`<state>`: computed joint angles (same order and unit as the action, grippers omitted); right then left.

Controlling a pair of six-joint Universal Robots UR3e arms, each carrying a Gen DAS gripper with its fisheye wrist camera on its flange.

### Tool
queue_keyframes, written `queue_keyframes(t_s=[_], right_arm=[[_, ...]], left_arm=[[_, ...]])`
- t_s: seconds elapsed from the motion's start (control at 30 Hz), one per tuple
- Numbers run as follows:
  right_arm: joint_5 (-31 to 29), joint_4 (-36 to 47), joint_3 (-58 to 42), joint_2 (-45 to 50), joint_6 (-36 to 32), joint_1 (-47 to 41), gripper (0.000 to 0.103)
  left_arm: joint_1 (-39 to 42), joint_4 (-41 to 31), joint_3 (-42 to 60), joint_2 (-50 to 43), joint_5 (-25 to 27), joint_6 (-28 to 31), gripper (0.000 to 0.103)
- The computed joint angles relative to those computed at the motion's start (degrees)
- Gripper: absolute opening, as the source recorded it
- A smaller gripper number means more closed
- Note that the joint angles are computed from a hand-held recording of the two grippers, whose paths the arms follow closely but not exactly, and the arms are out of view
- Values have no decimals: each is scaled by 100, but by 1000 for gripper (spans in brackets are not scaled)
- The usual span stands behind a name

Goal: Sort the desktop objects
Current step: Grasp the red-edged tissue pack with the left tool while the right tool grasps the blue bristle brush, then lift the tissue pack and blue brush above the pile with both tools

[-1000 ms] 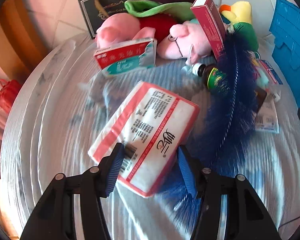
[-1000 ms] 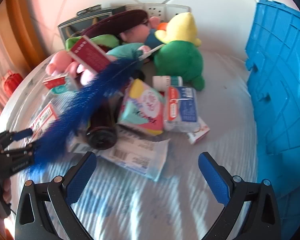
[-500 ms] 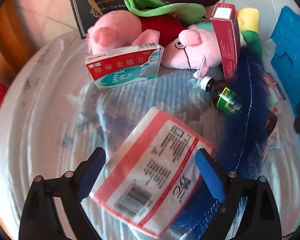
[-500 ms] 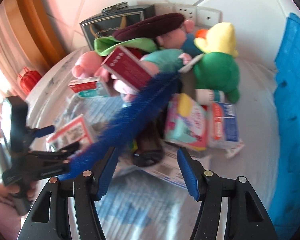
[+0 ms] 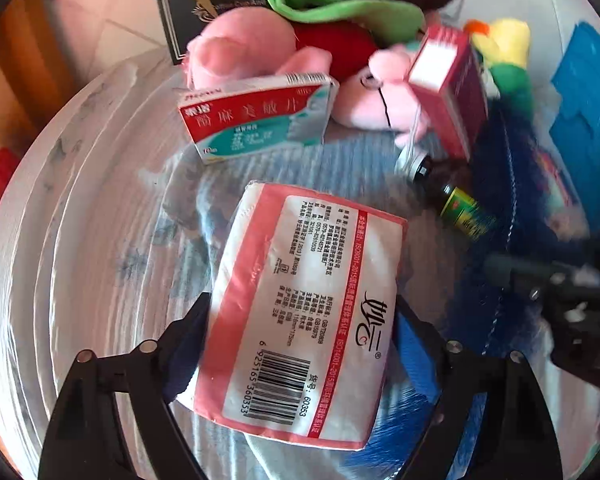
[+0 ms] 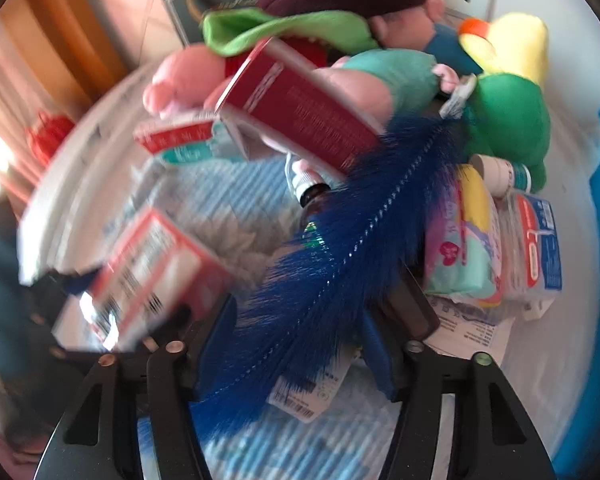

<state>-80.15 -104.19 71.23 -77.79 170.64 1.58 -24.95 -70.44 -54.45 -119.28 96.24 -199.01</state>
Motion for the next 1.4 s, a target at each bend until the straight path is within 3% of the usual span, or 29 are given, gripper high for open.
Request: queue_keyframes(t_s=[0.03,0.23,0.33,0.47,0.77,0.8,0.83,0.9,1.0,1.07,1.2,1.27,1.33,1.4], right_arm=[[1,102,22,9,-30,-18,29],[1013,56,698,-164,121,-712,30],[993,-236,849,-299,55,-657,21],[1429,-328,1245,-904,-193,-1000,20],[2540,382,1546,-2408,-799,-2294,18],[2663,499,1450,-2488,-836,-2392,15],[2866,736,1288,-2586,-955,-2553,6],[3338,1159,1226,-2921,-1280,-2961,4],[3087,1459,946,-3015,-1381,-2954,4],[3016,1968,858,-3105,-1568,-3123,6],[2079,1644,1406,-3268,-1241,-2879,14],[1882,1608,1662,-3327,-1278,-2929,24],[1575,1408,2008,-3387,-1276,-2915,46],[1395,1306,2285,-3422,-1336,-2956,50]], left_arm=[[-28,56,-18,25,13,-34,84],[-264,-104,406,-304,-74,-189,84],[-392,19,411,-251,40,-281,83],[-557,160,496,-16,249,-389,83],[-958,-448,1873,-111,739,-353,83],[-1033,-507,1979,-114,807,-388,83],[-1092,-692,2290,-198,856,-410,83],[-1201,-821,2539,-234,981,-408,83],[-1347,-1125,2832,-303,1204,-439,83],[-1344,-1020,2355,-80,1162,-523,83],[-1375,-688,1130,386,1073,-742,83],[-1367,-566,681,498,969,-844,83],[-1365,-449,374,519,845,-889,83],[-1373,-386,238,431,793,-898,83]])
